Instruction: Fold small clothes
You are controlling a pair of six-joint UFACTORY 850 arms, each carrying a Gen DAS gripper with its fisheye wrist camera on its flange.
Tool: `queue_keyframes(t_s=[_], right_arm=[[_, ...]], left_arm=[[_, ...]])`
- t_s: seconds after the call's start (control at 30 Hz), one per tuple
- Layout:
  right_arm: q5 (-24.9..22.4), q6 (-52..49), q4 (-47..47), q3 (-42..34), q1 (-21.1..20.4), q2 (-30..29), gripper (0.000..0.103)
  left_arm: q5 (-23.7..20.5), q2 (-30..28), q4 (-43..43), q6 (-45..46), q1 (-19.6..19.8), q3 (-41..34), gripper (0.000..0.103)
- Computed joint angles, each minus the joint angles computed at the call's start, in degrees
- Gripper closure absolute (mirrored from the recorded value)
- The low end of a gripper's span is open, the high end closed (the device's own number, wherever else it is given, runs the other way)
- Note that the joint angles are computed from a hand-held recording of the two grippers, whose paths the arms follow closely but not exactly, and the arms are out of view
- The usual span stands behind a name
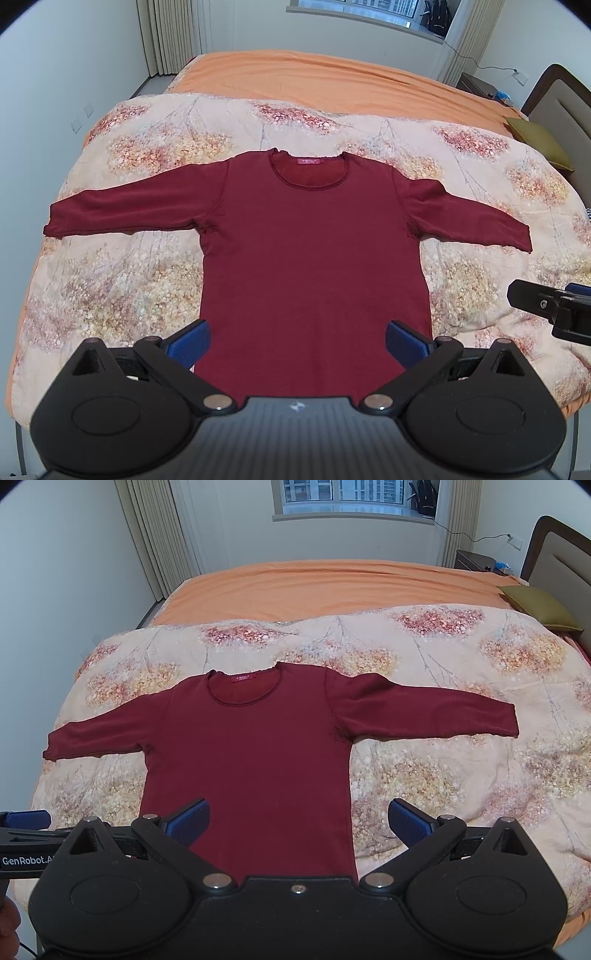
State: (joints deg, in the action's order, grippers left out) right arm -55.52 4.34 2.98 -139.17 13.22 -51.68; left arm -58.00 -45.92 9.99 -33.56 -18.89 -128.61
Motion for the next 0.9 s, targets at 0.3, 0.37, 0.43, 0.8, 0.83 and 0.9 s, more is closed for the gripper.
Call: queue_keyframes(t_s=[0.3, 0.37, 0.43, 0.8, 0.83, 0.9], right_arm=[[-0.1, 0.1, -0.1, -0.1, 0.0, -0.1, 0.0], [0.0, 0.0, 0.0, -0.1, 0.0, -0.1, 0.0], [-0.1, 0.0, -0.1, -0.2, 0.0, -0.1, 0.0], [-0.5, 0.1, -0.1, -1.0, -0.1, -0.6, 0.0], [-0.6, 0.1, 0.0, -1.0, -0.1, -0.6, 0.0], [-0.6, 0.1, -0.1, -1.0, -0.1, -0.6, 0.0]], left_arm=[[-0.1, -0.1, -0.1, 0.0, 0.0, -0.2, 0.0], [0.0, 0.0, -0.1, 0.0, 0.0, 0.0, 0.0], [0.0, 0.0, -0.1, -0.1, 0.0, 0.0, 0.0], [0.0, 0.2, 0.0, -0.3, -0.1, 0.4, 0.0], [0.0, 0.2, 0.0, -0.3, -0.1, 0.4, 0.0], [0.0, 0.2, 0.0, -0.3, -0.1, 0.5, 0.0]])
